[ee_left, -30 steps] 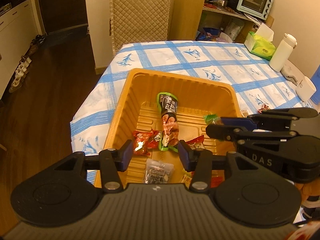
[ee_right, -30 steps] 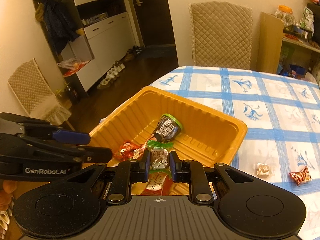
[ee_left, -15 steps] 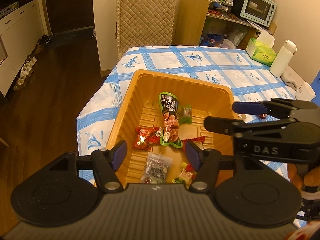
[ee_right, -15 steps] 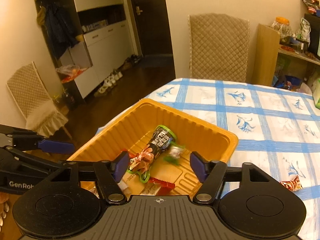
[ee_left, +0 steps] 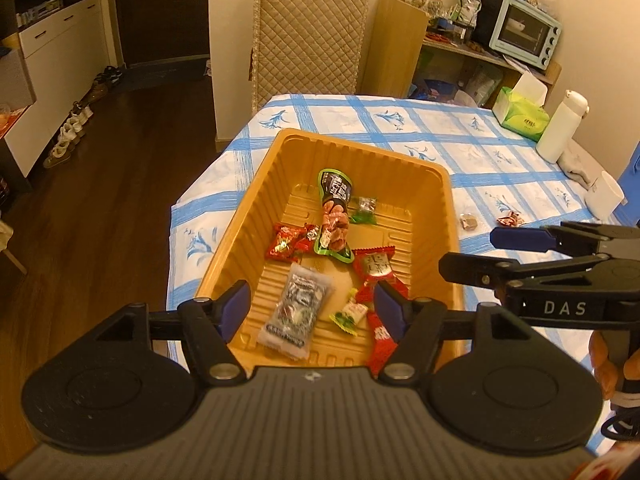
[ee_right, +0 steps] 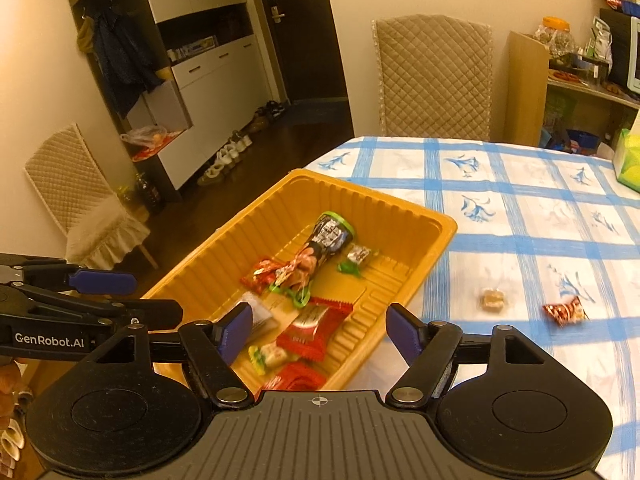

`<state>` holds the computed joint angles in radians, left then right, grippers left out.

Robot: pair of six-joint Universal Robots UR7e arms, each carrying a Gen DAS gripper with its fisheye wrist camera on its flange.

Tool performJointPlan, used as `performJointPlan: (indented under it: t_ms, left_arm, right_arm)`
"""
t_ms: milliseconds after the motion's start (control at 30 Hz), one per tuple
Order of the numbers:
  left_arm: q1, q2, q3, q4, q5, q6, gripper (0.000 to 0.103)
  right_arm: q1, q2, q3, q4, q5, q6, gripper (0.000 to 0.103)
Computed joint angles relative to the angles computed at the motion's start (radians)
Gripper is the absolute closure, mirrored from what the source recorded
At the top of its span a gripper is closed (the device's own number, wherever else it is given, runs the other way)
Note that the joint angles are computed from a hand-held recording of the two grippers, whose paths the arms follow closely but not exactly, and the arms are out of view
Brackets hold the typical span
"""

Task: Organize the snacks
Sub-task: 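Withdraw both open grippers from the tray toward the remaining snacks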

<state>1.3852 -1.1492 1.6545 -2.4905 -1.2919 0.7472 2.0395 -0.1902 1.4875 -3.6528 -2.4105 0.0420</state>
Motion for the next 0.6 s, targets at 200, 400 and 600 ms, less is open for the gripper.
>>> performJointPlan:
  t_ms: [200,400,600]
  left_arm:
    - [-0.005,-0.077,0.085,-0.017,-0.004,-0.019,0.035]
    - [-0.014,-0.145,0.169,-0.027,0.009,-0.037,0.034]
    - [-0.029,-0.196,0.248,-0.037,0.027,-0.071,0.034]
  right_arm:
    - [0.032,-0.019,0.067,-0.011,0.0,0.049,0.025]
    - [0.058,-0.046,0.146,-0.015,-0.003,0.098,0.024]
    - [0.075,-0.074,0.236,-0.035,0.001,0.142,0.023]
